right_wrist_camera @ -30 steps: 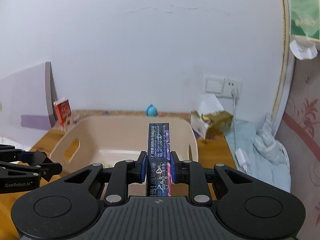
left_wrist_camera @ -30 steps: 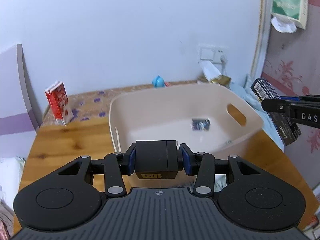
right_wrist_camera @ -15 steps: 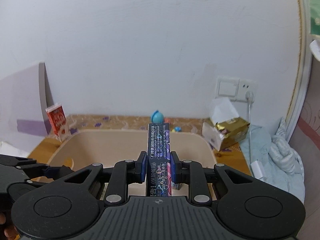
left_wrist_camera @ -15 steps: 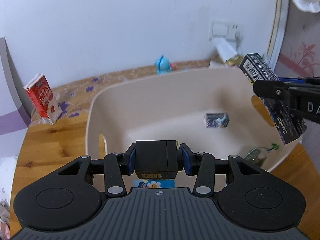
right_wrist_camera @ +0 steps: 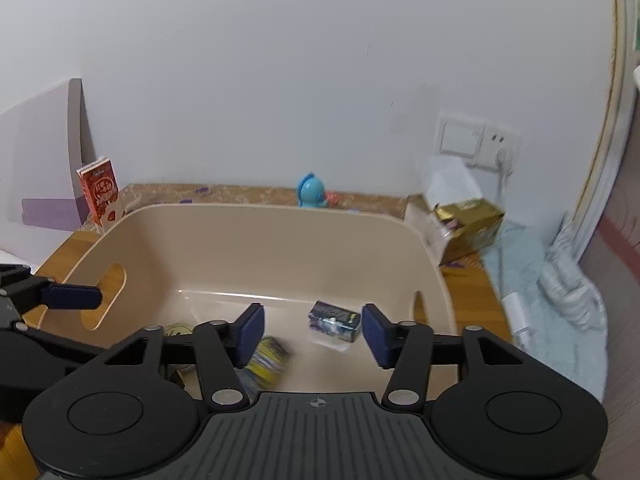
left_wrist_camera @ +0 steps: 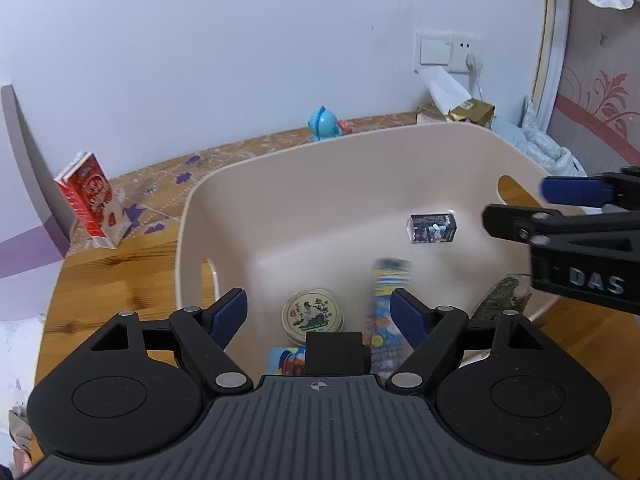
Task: Organize objects
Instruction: 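Carry both boxes over the basket and open both grippers, then grasp the blue-and-white tissue pack with the left gripper while the right grasps the green scrunchie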
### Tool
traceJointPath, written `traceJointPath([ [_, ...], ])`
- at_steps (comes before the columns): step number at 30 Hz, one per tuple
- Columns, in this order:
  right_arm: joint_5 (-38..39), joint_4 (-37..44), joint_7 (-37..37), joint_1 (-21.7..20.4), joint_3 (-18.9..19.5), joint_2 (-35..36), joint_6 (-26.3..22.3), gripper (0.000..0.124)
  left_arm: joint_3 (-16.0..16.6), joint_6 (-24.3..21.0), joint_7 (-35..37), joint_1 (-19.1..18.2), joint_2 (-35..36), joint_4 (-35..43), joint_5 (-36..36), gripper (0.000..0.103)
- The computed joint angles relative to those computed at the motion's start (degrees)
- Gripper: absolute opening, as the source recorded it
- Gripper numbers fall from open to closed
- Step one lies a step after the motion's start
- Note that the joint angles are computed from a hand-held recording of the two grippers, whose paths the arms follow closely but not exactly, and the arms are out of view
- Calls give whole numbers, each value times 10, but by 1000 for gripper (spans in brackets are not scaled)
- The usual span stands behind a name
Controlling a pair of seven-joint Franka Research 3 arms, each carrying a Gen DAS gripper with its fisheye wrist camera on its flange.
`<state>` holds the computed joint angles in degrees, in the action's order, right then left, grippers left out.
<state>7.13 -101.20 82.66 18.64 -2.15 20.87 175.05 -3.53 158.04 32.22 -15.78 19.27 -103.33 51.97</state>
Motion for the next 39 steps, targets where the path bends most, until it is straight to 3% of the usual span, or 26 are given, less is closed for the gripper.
traceJointPath([
  [8,-5,-121,14,14,-15,-88,55,94,-3,6,-78,-2,-69,-73,79,89],
  [12,-12,-175,33,20,-20,-123,66,98,-18,10,-110,13,-101,-118,97,89],
  [18,30,-221,13,-19,29,-140,45,98,-35,21,-124,33,-115,-160,95,89],
  [21,96,-222,-32,-49,69,-132,22,97,-40,26,-111,39,-102,-163,68,89],
  [24,91,-228,-23,-34,59,-123,17,95,-42,36,-94,42,-83,-161,23,89],
  [27,131,-221,-55,-49,81,-112,1,91,-39,43,-79,36,-62,-153,-6,89],
  [33,101,-214,-43,-28,59,-95,-23,85,-22,60,-95,13,-28,-132,-4,89],
  [37,149,-212,-90,-54,87,-89,-27,83,-20,55,-74,2,-11,-119,-28,90],
  [39,167,-214,-112,-60,94,-91,-27,76,-12,64,-80,-4,-7,-119,-26,89],
])
